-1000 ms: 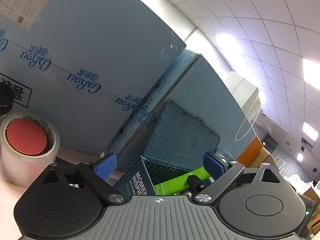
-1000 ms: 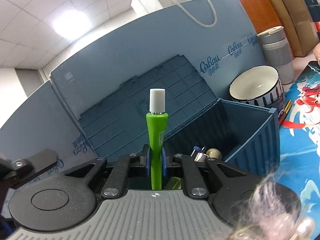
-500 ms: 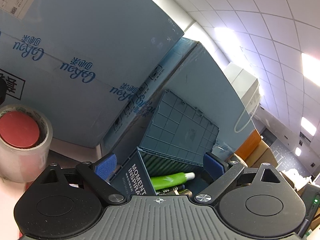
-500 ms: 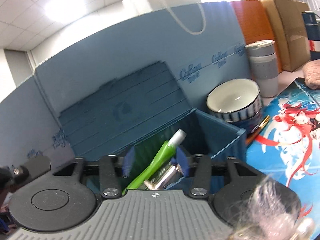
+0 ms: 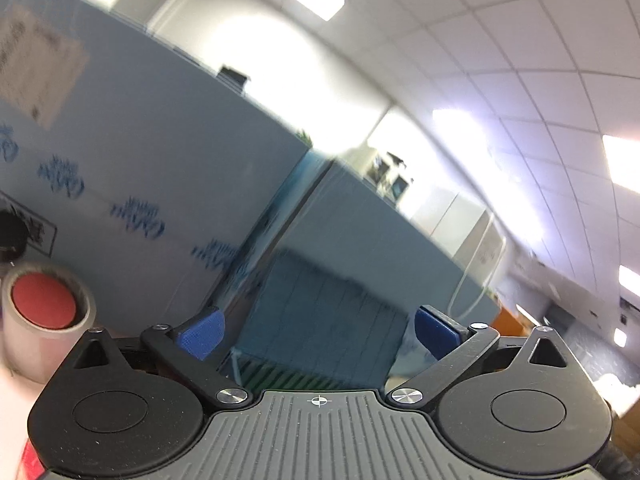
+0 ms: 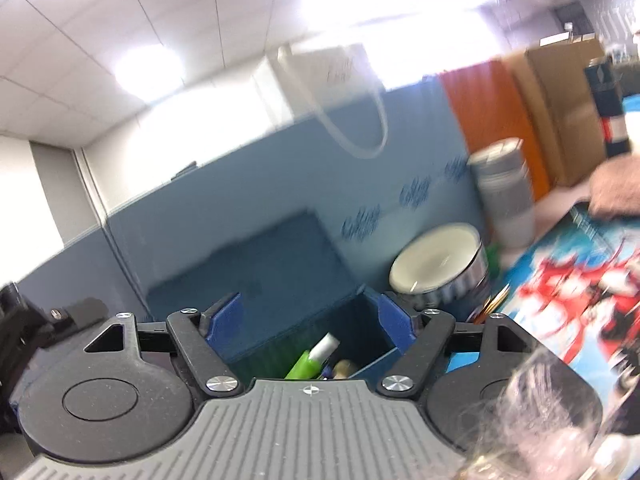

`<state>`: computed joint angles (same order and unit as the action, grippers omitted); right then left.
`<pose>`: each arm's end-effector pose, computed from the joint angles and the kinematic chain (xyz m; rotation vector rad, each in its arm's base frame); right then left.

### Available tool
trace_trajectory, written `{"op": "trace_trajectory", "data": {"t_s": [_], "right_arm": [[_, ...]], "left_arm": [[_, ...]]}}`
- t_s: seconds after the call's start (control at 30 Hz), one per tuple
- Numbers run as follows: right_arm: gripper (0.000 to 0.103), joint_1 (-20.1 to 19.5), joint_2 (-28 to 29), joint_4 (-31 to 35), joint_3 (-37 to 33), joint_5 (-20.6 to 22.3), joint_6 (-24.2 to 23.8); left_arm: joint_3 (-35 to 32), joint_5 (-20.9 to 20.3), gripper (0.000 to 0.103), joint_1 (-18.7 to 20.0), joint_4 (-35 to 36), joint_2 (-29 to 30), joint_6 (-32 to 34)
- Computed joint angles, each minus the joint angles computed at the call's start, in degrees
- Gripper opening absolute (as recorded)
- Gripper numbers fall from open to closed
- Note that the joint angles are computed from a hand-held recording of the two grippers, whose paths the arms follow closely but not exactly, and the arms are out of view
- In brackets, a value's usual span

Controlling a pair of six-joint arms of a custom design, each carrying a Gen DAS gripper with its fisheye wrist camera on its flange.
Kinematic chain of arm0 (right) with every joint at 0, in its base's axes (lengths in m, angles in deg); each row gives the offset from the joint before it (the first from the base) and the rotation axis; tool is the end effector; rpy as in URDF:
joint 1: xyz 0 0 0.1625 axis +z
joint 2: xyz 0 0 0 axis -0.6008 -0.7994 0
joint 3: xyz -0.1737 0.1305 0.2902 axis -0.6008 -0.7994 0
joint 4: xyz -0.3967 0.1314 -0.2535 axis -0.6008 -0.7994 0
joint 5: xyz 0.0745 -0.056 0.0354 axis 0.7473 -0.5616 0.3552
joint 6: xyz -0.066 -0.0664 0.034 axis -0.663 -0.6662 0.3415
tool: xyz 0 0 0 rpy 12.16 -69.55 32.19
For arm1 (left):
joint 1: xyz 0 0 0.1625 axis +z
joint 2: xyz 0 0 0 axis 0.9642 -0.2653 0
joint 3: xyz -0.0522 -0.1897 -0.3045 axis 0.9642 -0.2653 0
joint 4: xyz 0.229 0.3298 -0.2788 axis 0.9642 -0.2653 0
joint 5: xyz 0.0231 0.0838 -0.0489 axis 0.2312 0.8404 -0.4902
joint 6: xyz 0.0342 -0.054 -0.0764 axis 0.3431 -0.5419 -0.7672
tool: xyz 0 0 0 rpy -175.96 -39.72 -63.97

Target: Organize rigid objects

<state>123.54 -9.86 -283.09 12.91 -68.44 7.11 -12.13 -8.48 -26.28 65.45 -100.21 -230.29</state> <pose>0.0942 -0.6696 0.2908 0.3181 -2.2204 1.8202 -0.3347 -0.6665 0.0500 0.3434 2.3268 -1.9340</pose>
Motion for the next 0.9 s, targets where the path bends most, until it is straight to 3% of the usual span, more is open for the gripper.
{"op": "trace_trajectory", "data": {"t_s": [0.1, 0.23, 0.47, 0.63, 0.73, 0.83, 0.9], "right_arm": [[0.078, -1.1, -2.65, -3.04, 2.66, 2.24, -1.68], [0.085, -3.0, -6.05, -5.8, 6.15, 5.53, -4.2], [0.094, -6.75, -9.75, -5.51, 9.83, 9.44, -4.82], [0.103, -8.39, -11.3, -2.19, 11.52, 10.48, -6.39], [0.103, -9.02, -11.41, -1.47, 11.55, 10.32, -8.98], [0.103, -9.19, -10.99, -1.24, 11.02, 8.51, -10.75], [0.103, -9.5, -10.85, -0.37, 10.57, 8.35, -11.21]], "left_arm": [[1.8, -0.43, 0.103, -1.96, -3.63, -0.08, 6.44], [5.92, -3.9, 0.103, -4.83, -14.04, 0.01, 17.94], [11.35, -15.56, 0.103, -8.24, -42.64, 4.2, 45.51], [11.07, -22.33, 0.103, -8.5, -50.49, 6.42, 50.7], [11.18, -24.79, 0.103, -8.8, -53.99, 7.16, 53.13], [8.82, -26.96, 0.103, -8.67, -49.9, 8.37, 49.95], [6.07, -28.15, 0.103, -8.37, -42.82, 9.53, 44.54]]}}
